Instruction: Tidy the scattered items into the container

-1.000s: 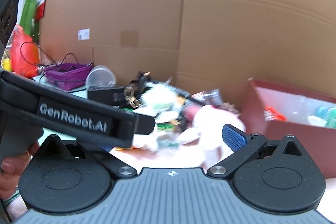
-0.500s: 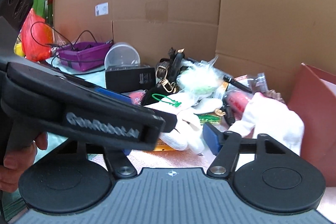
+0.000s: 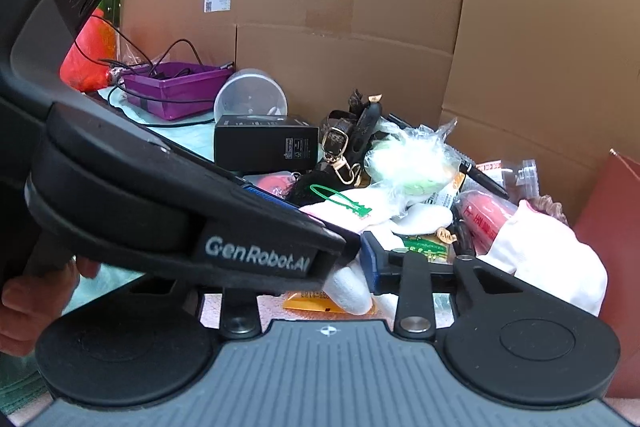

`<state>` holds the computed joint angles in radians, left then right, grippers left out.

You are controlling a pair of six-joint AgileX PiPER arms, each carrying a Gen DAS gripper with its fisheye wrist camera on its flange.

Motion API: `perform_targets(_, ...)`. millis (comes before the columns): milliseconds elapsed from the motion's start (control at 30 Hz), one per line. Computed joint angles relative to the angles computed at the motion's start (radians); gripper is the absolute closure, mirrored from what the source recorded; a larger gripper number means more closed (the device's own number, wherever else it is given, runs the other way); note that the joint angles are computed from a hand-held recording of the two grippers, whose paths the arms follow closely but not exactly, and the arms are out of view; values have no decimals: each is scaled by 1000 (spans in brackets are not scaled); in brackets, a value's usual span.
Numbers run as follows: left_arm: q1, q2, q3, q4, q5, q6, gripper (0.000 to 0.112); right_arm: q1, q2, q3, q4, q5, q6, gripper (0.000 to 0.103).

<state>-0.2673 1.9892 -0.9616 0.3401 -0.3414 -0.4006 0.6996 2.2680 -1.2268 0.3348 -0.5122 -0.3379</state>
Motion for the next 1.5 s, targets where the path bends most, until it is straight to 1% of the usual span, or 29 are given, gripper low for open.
perform_targets(33,-3,-10,7,-16,3,18,94,3,-3,5,6,-8,-8,72)
perform_targets(100,-7,-32,24,-36,2,40,94,7,-13,23,-1,-27,-6,73)
perform_targets(133,-9,-46,35,-49,0,52,96,8,-20,35,-10,-39,5,73)
perform_targets(167,-9,-62,47,-51,-4,53,101,9,-29,49,-24,-51,20,73)
perform_targets(233,-7,-99,74,-30,-14,30,105,7,-51,80,-51,-69,49,82)
perform_targets(267,-5,-117,87,-11,-20,11,106,5,-64,99,-70,-80,71,85)
perform_targets(333,-6,-156,114,14,-31,-19,106,-1,-95,144,-112,-111,123,93)
perform_targets(367,-10,-175,126,19,-35,-27,106,-5,-112,165,-133,-124,151,96)
perform_targets(500,-50,-250,181,-42,-45,21,106,-14,-180,252,-186,-183,211,97)
perform_targets(567,-68,-290,210,-34,-46,-2,106,-12,-215,302,-190,-217,216,97)
perform_targets(700,-108,-365,244,20,-17,-92,106,-4,-299,415,-182,-271,214,97)
perform_targets(767,-138,-397,263,8,-16,-85,106,5,-340,473,-162,-300,205,97)
perform_targets(900,-219,-440,288,-83,-22,6,106,36,-425,588,-76,-364,149,97)
perform_targets(967,-251,-450,296,-113,-26,44,106,53,-466,636,-26,-381,124,97)
perform_targets(1000,-263,-454,301,-122,-26,57,105,65,-478,638,2,-376,104,97)
perform_targets(1033,-272,-455,306,-139,-24,78,103,74,-490,649,23,-375,87,97)
perform_targets(1100,-280,-449,316,-178,-8,121,94,88,-503,664,46,-365,67,97)
perform_targets(1133,-279,-440,321,-211,5,153,83,90,-500,661,45,-349,61,97)
perform_targets(1167,-275,-426,323,-247,21,190,78,93,-491,653,41,-330,58,97)
perform_targets(1200,-272,-407,323,-315,38,248,74,93,-475,639,29,-304,64,96)
perform_targets(1233,-261,-386,323,-346,52,266,69,91,-451,615,12,-268,75,96)
perform_targets(1267,-245,-363,320,-336,67,248,67,92,-420,588,4,-239,82,96)
perform_targets(1300,-224,-338,313,-287,82,195,68,93,-388,561,-9,-214,91,95)
perform_targets(1333,-201,-314,304,-198,96,109,67,94,-357,534,-25,-184,101,95)
perform_targets(1367,-179,-294,300,-117,103,33,62,95,-329,505,-33,-151,105,95)
perform_targets(1400,-162,-276,297,-72,103,-7,58,98,-305,478,-31,-121,100,93)
perform_targets(1433,-147,-268,300,-53,96,-20,48,99,-288,470,-30,-111,100,89)
perform_targets(1467,-135,-265,304,-50,88,-20,42,99,-277,463,-23,-102,95,85)
perform_targets(1500,-123,-262,308,-32,75,-29,39,100,-272,463,-13,-105,91,76)
